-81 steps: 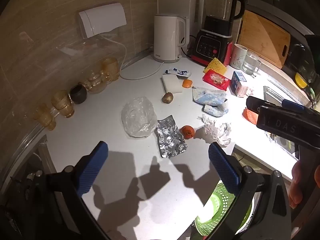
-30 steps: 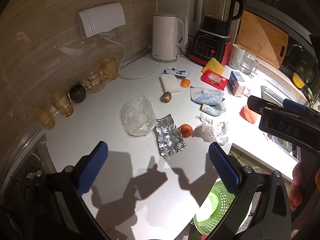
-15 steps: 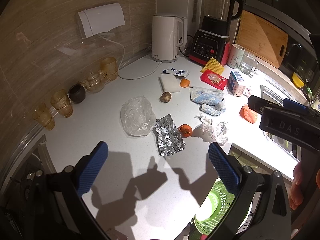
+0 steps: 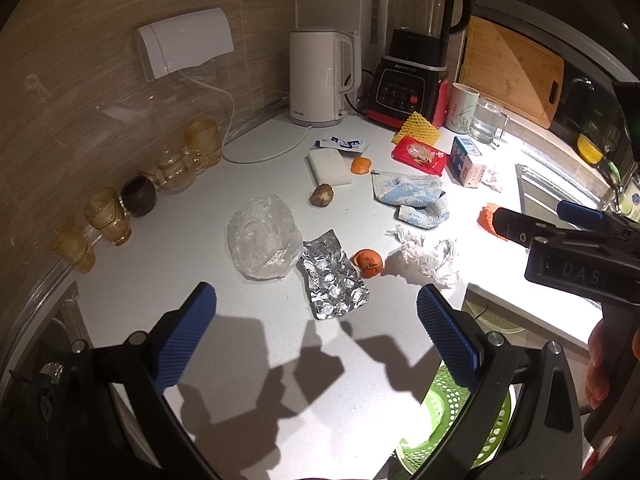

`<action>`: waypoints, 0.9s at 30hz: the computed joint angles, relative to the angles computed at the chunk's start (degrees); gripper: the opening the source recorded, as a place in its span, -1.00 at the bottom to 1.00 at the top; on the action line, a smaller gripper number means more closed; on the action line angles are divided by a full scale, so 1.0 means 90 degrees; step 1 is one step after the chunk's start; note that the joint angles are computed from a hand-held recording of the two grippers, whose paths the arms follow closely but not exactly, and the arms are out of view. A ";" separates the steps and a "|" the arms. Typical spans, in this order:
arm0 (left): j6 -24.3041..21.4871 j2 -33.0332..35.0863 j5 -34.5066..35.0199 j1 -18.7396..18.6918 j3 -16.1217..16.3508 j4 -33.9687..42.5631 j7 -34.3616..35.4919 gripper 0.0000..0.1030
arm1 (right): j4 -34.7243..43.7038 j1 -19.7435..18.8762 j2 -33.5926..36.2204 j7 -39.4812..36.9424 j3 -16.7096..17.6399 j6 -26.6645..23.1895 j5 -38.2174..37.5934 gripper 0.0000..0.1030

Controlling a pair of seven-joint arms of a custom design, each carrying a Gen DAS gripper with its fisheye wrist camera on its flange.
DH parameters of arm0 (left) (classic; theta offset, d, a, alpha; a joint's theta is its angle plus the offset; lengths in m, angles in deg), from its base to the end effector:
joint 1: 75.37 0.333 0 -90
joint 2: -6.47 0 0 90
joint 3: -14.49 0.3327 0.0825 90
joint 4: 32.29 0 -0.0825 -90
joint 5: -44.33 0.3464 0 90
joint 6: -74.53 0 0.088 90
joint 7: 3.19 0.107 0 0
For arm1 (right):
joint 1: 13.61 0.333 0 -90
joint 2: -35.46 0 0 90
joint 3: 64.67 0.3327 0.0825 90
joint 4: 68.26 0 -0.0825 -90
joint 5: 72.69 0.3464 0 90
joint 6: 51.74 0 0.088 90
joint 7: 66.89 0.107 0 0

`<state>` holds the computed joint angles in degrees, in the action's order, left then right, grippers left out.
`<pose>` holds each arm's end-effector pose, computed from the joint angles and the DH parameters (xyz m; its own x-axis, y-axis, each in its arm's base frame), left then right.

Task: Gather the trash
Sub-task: 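Grasp the crumpled tissue with the right tool while the left tool grasps the plastic bag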

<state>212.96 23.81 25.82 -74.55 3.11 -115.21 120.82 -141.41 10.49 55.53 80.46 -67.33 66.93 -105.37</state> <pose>0.6596 -0.1015 0.6193 -0.5435 -0.8393 -0.0134 -0.6122 0.4073 -0.6777 0.6296 0.2244 0.6301 -0.4408 -0.8976 0.0033 -0.6800 0.3315 -0.6540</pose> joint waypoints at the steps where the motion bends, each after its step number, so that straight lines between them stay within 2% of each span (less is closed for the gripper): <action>1: 0.0026 0.0131 0.0031 -0.0011 0.0002 0.0101 0.0029 0.87 | -0.0110 -0.0035 -0.0019 -0.0024 0.0002 0.0055 0.0032 0.96; 9: 0.0115 0.0529 0.0025 -0.0026 -0.0059 0.0228 -0.0052 0.87 | -0.1154 -0.0336 -0.0178 -0.0356 0.0029 0.1011 0.0098 0.96; 13: 0.0116 0.0716 0.0153 -0.0057 -0.0039 0.0296 -0.0290 0.87 | -0.1485 -0.0498 -0.0074 -0.0710 0.0049 0.1559 0.0256 0.72; 19: -0.0089 0.1025 0.0526 -0.0168 0.0043 0.0557 -0.0865 0.87 | -0.1745 -0.0795 0.0174 -0.1375 0.0065 0.2280 0.1003 0.37; 24: -0.0091 0.1227 0.0825 -0.0264 0.0076 0.0701 -0.1206 0.87 | -0.1665 -0.0846 0.0383 -0.1840 -0.0009 0.2581 0.1281 0.36; 27: -0.0186 0.1509 0.1079 -0.0375 0.0147 0.1130 -0.1506 0.87 | -0.1576 -0.0818 0.0440 -0.2017 -0.0077 0.2736 0.1310 0.36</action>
